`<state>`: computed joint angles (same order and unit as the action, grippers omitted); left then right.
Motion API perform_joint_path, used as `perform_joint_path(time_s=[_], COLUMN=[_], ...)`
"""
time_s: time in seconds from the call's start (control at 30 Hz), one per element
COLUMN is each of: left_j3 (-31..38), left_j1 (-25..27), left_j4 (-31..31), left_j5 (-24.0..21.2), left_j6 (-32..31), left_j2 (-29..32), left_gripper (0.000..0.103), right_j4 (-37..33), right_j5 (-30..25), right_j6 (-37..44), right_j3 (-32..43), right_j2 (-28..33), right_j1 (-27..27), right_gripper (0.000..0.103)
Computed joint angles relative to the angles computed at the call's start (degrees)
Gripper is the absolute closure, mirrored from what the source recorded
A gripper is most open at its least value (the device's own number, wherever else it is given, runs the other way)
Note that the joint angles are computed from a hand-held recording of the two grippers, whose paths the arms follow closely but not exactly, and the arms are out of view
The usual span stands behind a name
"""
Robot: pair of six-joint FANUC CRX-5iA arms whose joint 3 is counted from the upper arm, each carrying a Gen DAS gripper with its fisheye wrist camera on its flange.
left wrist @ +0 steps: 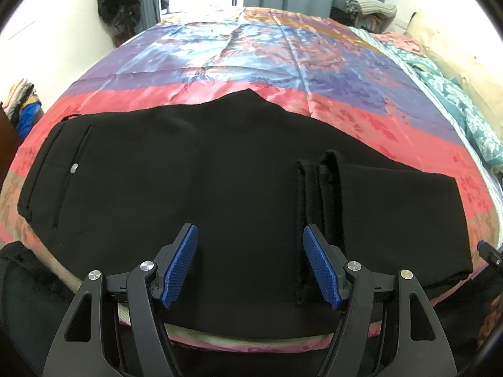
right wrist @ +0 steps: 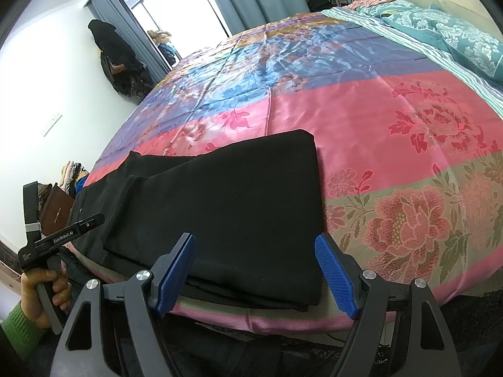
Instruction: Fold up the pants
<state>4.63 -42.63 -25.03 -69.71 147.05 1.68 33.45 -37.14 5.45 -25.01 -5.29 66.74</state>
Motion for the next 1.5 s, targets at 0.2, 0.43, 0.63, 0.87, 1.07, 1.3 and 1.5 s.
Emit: perform_joint_path(time_s=[0.2,0.43,0.63,0.87,1.07,1.3,1.5], left_j3=[-0.12,-0.97,-0.99,-0.92,-0.75,-0.56,-0.18], left_j1=[0.23,1.04,1.04,1.2,1.19,1.32,1.13], left_j4=[0.26,1.27,1.27,1.35,1.28,1.3,1.01], left_j5=[-0.14,0.6,0.53,-0.05,-0.38,-1.3,-1.8], left_j6=[0.09,0.4,0.44,0.27,0.18,0.14,0.16], left_j2=[0.03,-0.41,-0.4,-0.24,-0.04,0.22,0.54], left_gripper=[0.031,0.031,0.031,0.031,0.031,0.03,0.03], right_j4=[-0.2,-0.17,-0.46,-0.62,-0.76,-0.8,-1.01], right_j5=[-0.02,-0.05,0.17,0.2,0.25,0.24,0.35], right_j6=[0.05,-0.06,0.14,0.35,0.55,0.53,0.57], right_j3=[0.0,0.0,-0.01,0.09,0.1,0.12,0.18], right_j2=[0.15,0.14,0.34,0.43,0.4,0.43,0.55], right_j1=[0.1,0.11,0.16,0.07,0.0,-0.02,-0.04], right_gripper=[0.025,0.025,0.025,0.025,0.025,0.025,0.025])
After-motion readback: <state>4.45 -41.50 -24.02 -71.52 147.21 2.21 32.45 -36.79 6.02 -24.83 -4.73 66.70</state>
